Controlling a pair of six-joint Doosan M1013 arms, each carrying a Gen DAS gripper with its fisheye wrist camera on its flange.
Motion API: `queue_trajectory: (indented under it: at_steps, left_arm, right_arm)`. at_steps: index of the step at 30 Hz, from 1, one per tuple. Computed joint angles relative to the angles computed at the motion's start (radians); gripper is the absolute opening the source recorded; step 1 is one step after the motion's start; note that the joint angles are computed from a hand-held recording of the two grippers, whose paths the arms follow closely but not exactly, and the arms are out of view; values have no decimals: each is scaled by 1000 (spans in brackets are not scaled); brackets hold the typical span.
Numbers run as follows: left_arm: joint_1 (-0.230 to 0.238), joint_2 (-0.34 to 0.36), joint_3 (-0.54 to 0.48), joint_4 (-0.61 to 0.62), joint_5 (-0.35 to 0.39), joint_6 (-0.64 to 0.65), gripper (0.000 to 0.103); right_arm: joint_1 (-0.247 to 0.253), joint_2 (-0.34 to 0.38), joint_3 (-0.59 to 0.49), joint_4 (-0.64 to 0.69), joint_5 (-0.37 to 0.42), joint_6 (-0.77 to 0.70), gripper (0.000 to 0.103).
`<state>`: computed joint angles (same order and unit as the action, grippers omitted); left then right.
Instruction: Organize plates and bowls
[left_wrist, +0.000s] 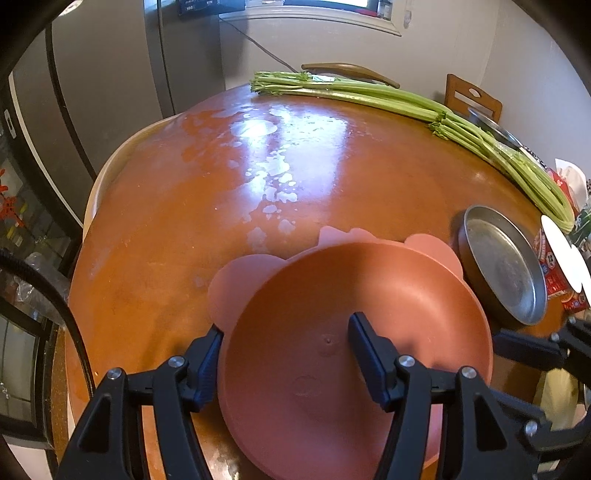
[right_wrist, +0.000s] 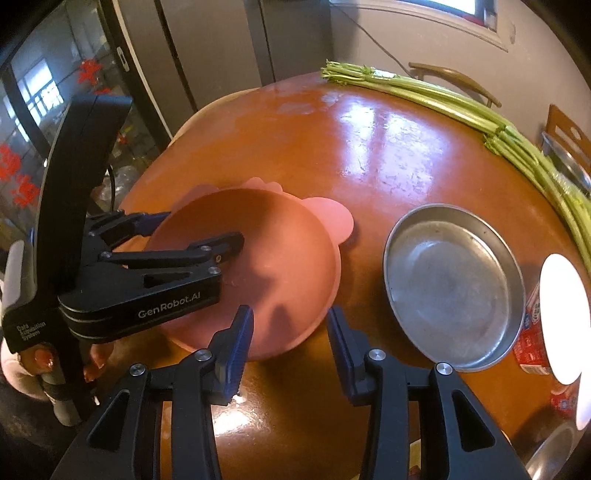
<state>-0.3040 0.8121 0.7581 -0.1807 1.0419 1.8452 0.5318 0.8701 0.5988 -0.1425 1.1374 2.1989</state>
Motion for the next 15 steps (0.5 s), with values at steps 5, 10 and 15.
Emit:
queue_trajectory:
  at_steps: [5,10,15]
  left_arm:
    - [2,10,-15,-8,2,4,64]
    - [3,13,-20,-12,8,15,64]
    - [10,1,-1,-10,-13,-4,66]
  right_arm:
    - [-2,-27,48,40,-58,11,44]
    - [-1,-46,86,43,-82,24,44]
    - [3,-93,162,14,-136,77,44]
